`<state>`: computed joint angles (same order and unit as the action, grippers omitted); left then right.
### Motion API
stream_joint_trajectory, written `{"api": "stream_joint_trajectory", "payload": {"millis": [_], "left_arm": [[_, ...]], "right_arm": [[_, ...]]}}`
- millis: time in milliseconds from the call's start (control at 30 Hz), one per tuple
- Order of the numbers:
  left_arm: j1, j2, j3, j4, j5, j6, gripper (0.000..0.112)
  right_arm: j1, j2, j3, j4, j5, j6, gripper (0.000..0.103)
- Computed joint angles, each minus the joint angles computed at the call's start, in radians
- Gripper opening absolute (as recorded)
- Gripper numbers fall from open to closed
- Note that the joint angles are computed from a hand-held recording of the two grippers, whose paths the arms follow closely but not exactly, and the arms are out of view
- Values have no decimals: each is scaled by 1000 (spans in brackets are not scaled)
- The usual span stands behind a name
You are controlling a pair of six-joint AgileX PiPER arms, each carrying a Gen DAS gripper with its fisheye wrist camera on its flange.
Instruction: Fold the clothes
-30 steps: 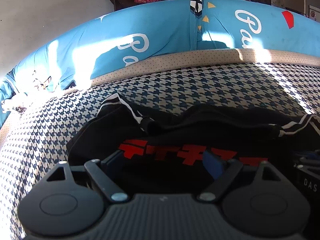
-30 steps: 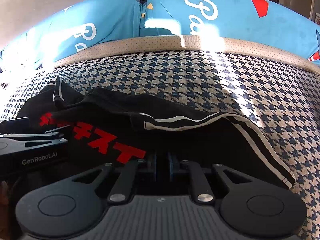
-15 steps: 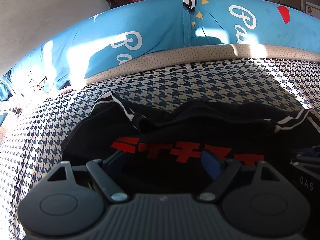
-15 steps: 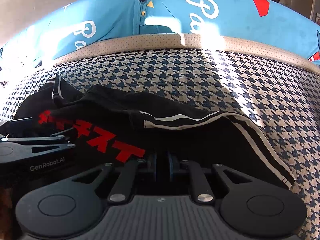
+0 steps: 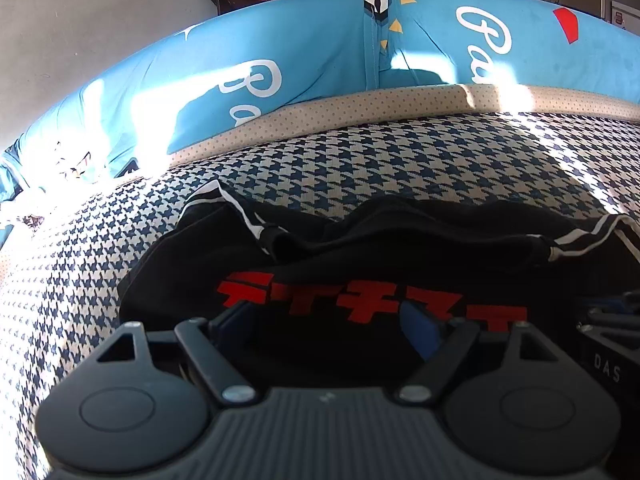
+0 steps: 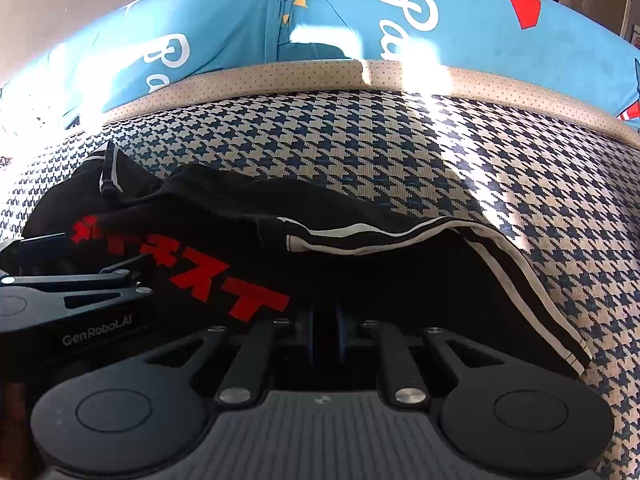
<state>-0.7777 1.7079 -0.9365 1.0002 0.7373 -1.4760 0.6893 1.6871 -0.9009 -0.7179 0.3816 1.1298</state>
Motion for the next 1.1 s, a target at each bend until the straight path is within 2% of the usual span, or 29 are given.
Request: {"api": "stream_joint_trajectory", "payload": {"millis": [567,700,833,967,1100], "left_arm": [[3,6,-7,-13,4,15,81],[1,12,-16,-13,20,13,96],[1,23,-27,-25,31,30,103],[7,40,-45,-50,44,60,103],[9,39,-44,-46,42,55,103]], "right_arm": [[3,4,-9,12,14,-10,13],[7,7,-12,14,19,-9,16],[3,9,-15,23,19,-11,35],[6,15,-20,2,38,19,55],[-2,15,-17,5,32,23,58]]}}
